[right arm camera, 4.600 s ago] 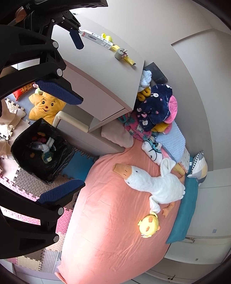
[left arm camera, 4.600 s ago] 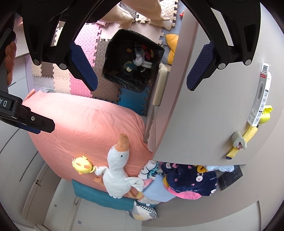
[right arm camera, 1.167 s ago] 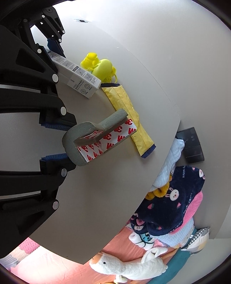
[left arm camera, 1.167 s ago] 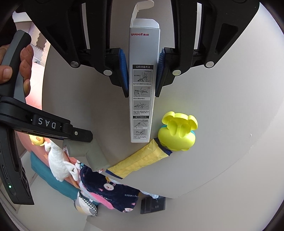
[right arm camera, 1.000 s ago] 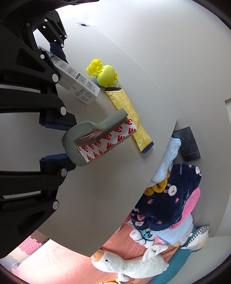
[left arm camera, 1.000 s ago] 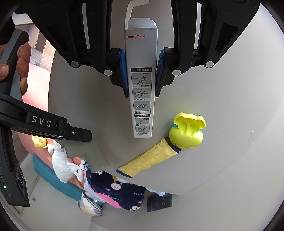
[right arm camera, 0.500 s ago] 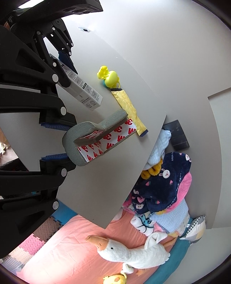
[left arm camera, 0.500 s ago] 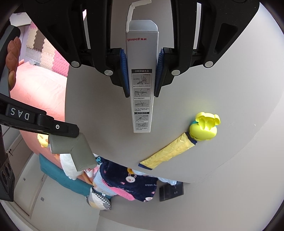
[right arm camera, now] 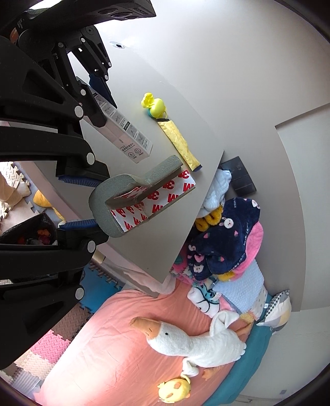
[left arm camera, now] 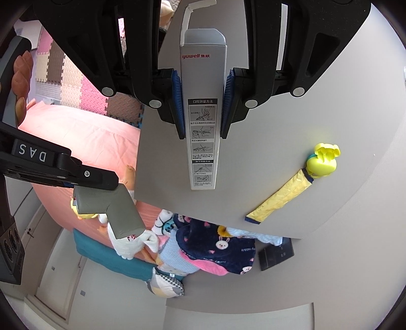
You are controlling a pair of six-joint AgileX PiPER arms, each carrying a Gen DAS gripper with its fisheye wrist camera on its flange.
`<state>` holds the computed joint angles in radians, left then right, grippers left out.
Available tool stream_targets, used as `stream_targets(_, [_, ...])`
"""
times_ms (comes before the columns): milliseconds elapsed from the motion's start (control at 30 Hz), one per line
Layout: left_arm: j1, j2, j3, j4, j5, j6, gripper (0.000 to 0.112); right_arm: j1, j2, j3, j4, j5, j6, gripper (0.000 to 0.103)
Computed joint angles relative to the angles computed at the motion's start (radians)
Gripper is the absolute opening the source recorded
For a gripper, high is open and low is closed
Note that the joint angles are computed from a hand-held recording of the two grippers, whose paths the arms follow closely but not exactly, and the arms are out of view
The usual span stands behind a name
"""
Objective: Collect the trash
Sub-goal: 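Carry box and grey hook over the black bin and open both grippers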
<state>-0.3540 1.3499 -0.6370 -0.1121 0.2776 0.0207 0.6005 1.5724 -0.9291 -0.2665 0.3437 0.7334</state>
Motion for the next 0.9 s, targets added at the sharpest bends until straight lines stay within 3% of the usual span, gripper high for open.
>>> stream_targets(533, [-0.298,0.023,-0.041,0.413,0.027,-0.544,0.026,-0.11,-0.275,0.254,-0.003,-0.005,-0.004,0.024])
stream_targets(900, [-0.446,0.092,-0.093,0.512,0.03,-0.694,0.026,-0.203,-0.444,0.386,0.075,0.035,-0.1,0.024])
